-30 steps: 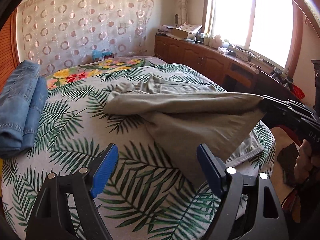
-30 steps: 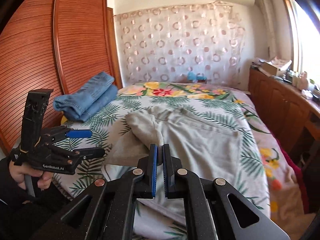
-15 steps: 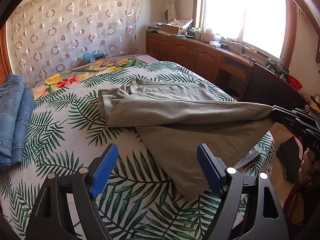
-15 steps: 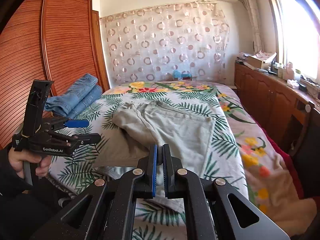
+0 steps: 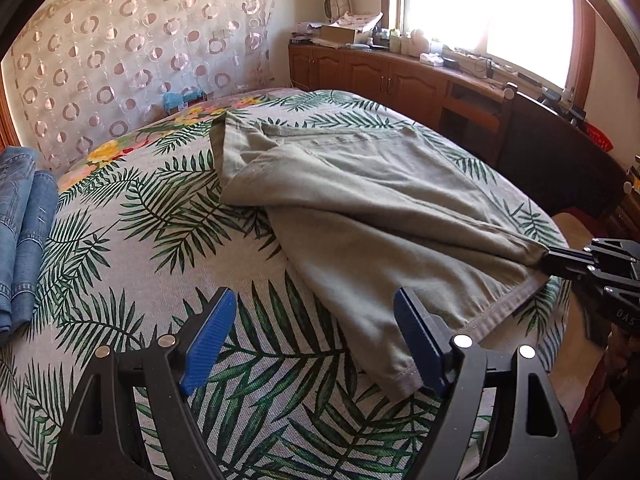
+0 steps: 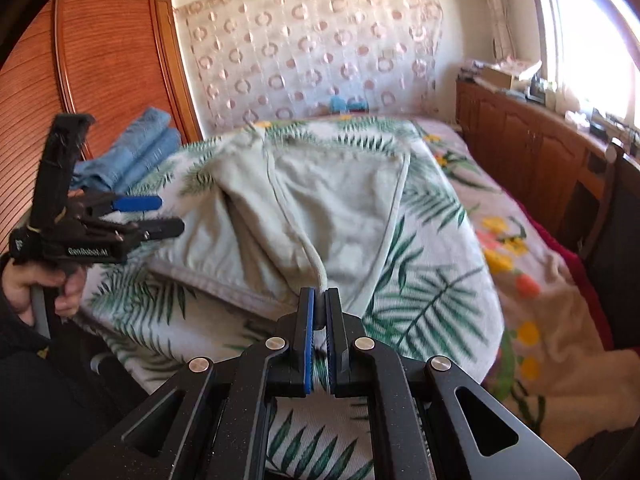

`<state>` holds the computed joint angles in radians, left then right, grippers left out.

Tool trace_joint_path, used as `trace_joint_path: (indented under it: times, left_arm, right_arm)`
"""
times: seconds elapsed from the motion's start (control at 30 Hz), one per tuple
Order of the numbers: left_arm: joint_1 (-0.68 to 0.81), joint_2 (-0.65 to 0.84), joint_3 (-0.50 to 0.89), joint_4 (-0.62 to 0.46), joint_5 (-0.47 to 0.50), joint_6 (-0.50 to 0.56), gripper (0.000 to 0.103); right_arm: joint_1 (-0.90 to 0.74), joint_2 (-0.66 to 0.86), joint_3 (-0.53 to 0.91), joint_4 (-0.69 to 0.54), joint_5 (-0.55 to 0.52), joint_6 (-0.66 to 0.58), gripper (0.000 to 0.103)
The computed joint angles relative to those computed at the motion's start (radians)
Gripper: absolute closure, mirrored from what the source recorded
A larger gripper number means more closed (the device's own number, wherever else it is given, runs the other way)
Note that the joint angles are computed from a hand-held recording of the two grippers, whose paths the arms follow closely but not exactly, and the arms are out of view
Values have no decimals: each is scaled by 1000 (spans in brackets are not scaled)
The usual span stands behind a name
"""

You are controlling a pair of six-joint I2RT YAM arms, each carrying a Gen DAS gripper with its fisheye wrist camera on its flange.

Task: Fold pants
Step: 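Lift the hem with the right tool and fold it over toward the waistband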

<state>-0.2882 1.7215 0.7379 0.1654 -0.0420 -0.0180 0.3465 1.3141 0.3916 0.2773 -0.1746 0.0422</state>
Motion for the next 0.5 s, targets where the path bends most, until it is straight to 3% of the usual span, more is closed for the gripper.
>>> trace_joint_path:
  times: [0.37,0.5]
  left_arm:
    - [7,44,17,-18,-5,-1,21]
    - [18,48,20,-19,19,-13,21]
  right_arm:
    - [-17,-62,37,-106,-7,2,98]
    - [-18,-16,7,-12,-10,6,92]
